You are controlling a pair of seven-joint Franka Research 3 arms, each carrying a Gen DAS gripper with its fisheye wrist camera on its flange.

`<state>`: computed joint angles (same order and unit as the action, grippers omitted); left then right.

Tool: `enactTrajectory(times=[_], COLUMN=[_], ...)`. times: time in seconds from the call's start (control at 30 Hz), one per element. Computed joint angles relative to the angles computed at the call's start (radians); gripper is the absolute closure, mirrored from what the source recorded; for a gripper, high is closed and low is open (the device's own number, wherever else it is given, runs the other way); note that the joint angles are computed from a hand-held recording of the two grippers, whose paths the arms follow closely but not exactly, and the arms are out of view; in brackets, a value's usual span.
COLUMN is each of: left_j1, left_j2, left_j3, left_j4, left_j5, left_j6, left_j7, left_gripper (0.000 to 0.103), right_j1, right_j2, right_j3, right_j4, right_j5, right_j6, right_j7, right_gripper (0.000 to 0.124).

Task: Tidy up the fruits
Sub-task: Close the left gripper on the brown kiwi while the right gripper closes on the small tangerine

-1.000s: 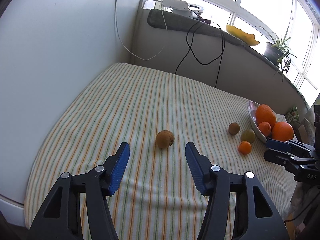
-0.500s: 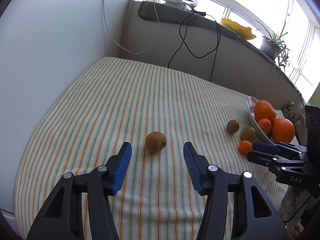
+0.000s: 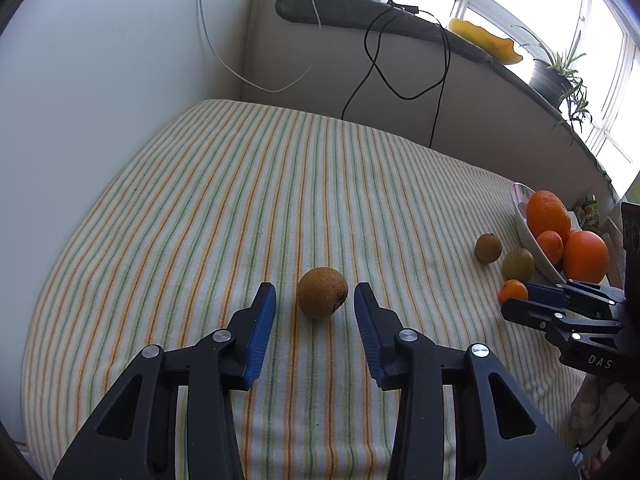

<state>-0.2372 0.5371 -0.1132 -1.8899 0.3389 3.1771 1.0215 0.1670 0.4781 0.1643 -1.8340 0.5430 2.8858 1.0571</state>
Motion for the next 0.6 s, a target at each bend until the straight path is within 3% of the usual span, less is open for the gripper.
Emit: enactTrajectory(times=[0.13, 0.2, 0.27, 0.6], left_j1=[0.027, 0.011, -0.018, -0.053], left_j2=[0.007, 0.003, -0.001, -0.028], left_j3=[-0.026, -0.007, 0.023, 0.056], left_j4=[0.006, 0.001, 0.001, -0.028], left_j5=[-0.004, -0.001, 0.006, 0.017], left_j6=[0.001, 0.010, 0.011, 0.043], left_j7=[0.012, 0.007, 0.000, -0.018], left_gripper=[0.074, 0.078, 0.078, 0.079], right_j1=[-0.002, -0.007, -0.009, -0.025], right_j2=[0.001, 0.002, -0.003, -0.018], right_j3=[0.000, 0.004, 0.005, 0.028], right_j4=[0.001, 0.005, 0.001, -0.017], right_j5=[0.002, 0.010, 0.015, 0.057], right_j6=[-0.005, -0.011, -0.013, 0.011], right_j7=[0.001, -0.002, -0.007, -0.058], right_gripper=[0.092, 0.094, 0.098, 0.098])
